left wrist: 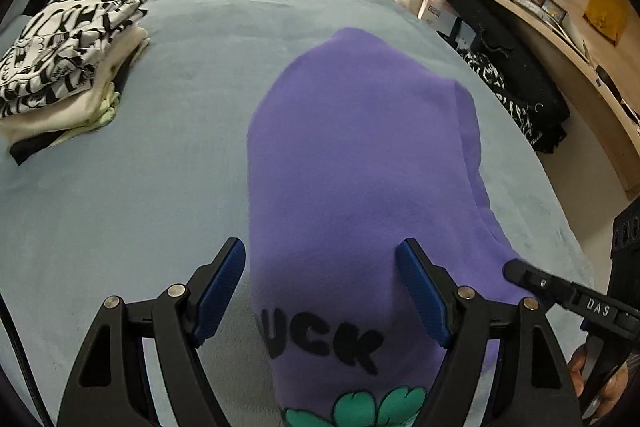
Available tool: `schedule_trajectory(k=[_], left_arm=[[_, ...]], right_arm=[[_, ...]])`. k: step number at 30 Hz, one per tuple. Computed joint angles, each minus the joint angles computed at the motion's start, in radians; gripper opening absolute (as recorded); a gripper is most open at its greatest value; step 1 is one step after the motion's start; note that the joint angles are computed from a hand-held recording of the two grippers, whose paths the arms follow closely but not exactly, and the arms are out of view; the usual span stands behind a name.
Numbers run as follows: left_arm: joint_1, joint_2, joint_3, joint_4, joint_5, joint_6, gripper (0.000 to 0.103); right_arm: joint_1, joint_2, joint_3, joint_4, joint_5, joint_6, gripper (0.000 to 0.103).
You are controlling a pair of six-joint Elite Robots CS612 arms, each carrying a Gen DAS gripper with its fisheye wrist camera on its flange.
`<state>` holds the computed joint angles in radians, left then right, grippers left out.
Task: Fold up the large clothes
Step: 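Press and square the folded hoodie bundle with both tools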
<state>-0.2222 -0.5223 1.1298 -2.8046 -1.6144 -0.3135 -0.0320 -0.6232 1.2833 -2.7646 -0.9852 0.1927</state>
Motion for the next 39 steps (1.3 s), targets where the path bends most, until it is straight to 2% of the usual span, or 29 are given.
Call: schedule_trajectory(k=[3,5,8,11,15,18,21,24,26,27,28,30,33,35,39], left_arm=[[0.001,0.002,-0.001,-0.005,-0.011,0.018,0.077],[-0.002,-0.004,0.014,-0.018,0.000,0.040,0.077],[-0.001,-0.006,0.026,-0.021,-0.025,0.064,0.077],[0.000,0.000,0.034,-0.037,-0.061,0.074,0.077],[-0.019,0.004,0.050,-0.086,-0.003,0.128,0.078],[-0.023,0.003,0.054,-0.099,0.018,0.126,0.079],[-0.017,-0.002,0.054,-0.086,-0.004,0.111,0.079],[-0.011,-0.013,0.057,-0.078,-0.025,0.123,0.079],[-0.006,-0.018,0.057,-0.085,-0.033,0.132,0.079],[-0.003,-0.019,0.057,-0.095,-0.041,0.132,0.079],[0.002,-0.020,0.053,-0.102,-0.053,0.128,0.079],[0.012,-0.016,0.034,-0.107,-0.081,0.114,0.079],[0.028,0.000,-0.011,-0.086,-0.102,0.074,0.079],[0.042,0.021,-0.053,-0.064,-0.131,0.044,0.079],[0.066,0.076,-0.158,0.025,-0.180,0.011,0.079]], right_arm=[[0.003,-0.021,0.043,-0.029,0.006,-0.010,0.017],[0.008,-0.047,0.094,-0.051,-0.005,-0.026,0.016],[0.011,-0.066,0.141,-0.071,-0.034,-0.020,0.016],[0.012,-0.060,0.160,-0.082,-0.067,0.014,0.016],[0.021,-0.021,0.135,-0.079,-0.087,0.035,0.015],[0.024,-0.022,0.130,-0.072,-0.094,0.048,0.016],[0.027,-0.040,0.141,-0.067,-0.103,0.007,0.019],[0.016,-0.053,0.139,-0.055,-0.064,0.016,0.022],[0.006,-0.059,0.138,-0.086,-0.030,0.024,0.030],[0.002,-0.060,0.132,-0.113,-0.018,0.028,0.043],[-0.002,-0.057,0.123,-0.133,-0.010,0.031,0.056],[-0.005,-0.043,0.092,-0.163,-0.013,0.051,0.061],[-0.007,-0.006,0.018,-0.175,-0.011,0.063,0.061],[-0.005,0.037,-0.061,-0.160,-0.003,0.063,0.061],[-0.008,0.117,-0.203,-0.052,0.056,0.056,0.061]])
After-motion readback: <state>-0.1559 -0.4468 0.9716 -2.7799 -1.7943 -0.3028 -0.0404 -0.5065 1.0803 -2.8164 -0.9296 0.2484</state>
